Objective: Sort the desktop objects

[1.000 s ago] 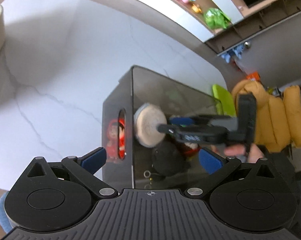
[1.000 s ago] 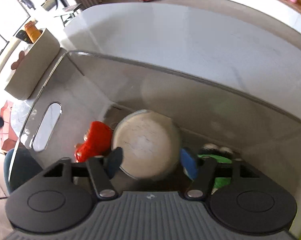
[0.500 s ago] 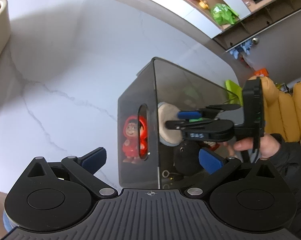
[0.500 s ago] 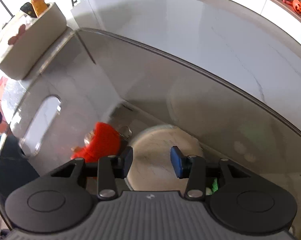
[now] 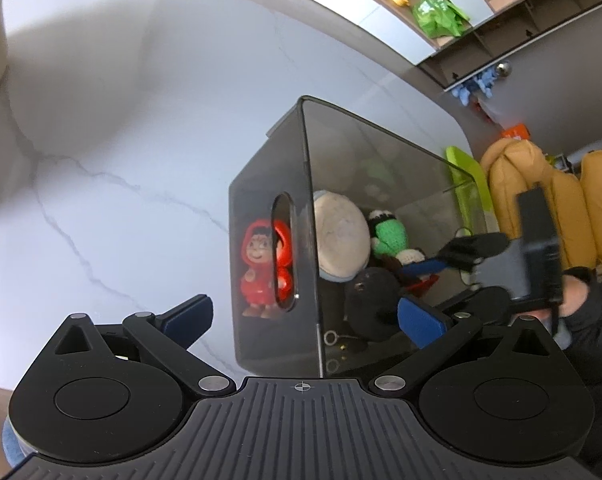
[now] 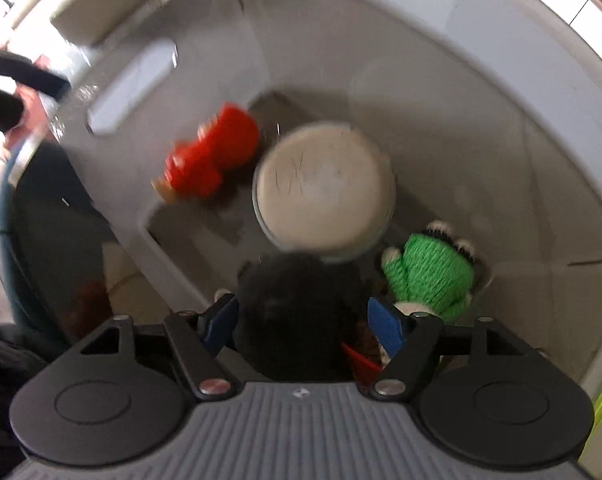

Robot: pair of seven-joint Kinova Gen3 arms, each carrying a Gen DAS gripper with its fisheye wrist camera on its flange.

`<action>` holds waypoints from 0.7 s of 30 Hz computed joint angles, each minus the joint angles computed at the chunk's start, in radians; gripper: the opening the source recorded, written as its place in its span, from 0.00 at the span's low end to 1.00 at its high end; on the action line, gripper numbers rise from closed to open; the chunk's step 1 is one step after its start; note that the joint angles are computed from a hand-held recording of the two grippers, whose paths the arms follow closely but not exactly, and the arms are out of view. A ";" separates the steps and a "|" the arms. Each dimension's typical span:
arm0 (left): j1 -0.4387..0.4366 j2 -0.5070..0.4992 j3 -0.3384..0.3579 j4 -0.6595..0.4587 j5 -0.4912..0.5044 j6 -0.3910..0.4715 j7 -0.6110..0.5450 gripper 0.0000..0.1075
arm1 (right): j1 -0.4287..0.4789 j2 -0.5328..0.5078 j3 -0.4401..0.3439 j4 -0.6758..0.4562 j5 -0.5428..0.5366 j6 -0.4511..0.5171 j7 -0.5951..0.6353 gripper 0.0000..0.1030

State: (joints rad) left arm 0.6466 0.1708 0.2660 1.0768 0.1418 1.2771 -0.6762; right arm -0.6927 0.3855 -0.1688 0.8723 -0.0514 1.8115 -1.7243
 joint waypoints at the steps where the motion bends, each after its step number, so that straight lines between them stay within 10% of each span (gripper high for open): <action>1: 0.002 0.000 0.001 -0.001 -0.001 0.001 0.000 0.96 | 0.020 -0.002 -0.007 0.024 -0.030 -0.022 -0.017 0.57; 14: -0.005 -0.012 0.004 0.010 0.005 0.007 -0.003 0.96 | -0.030 0.111 -0.011 -0.224 -0.074 0.106 0.202 0.38; 21: -0.021 -0.031 0.000 0.042 0.019 -0.010 -0.005 0.96 | -0.053 0.042 0.090 -0.188 -0.021 0.033 0.043 0.82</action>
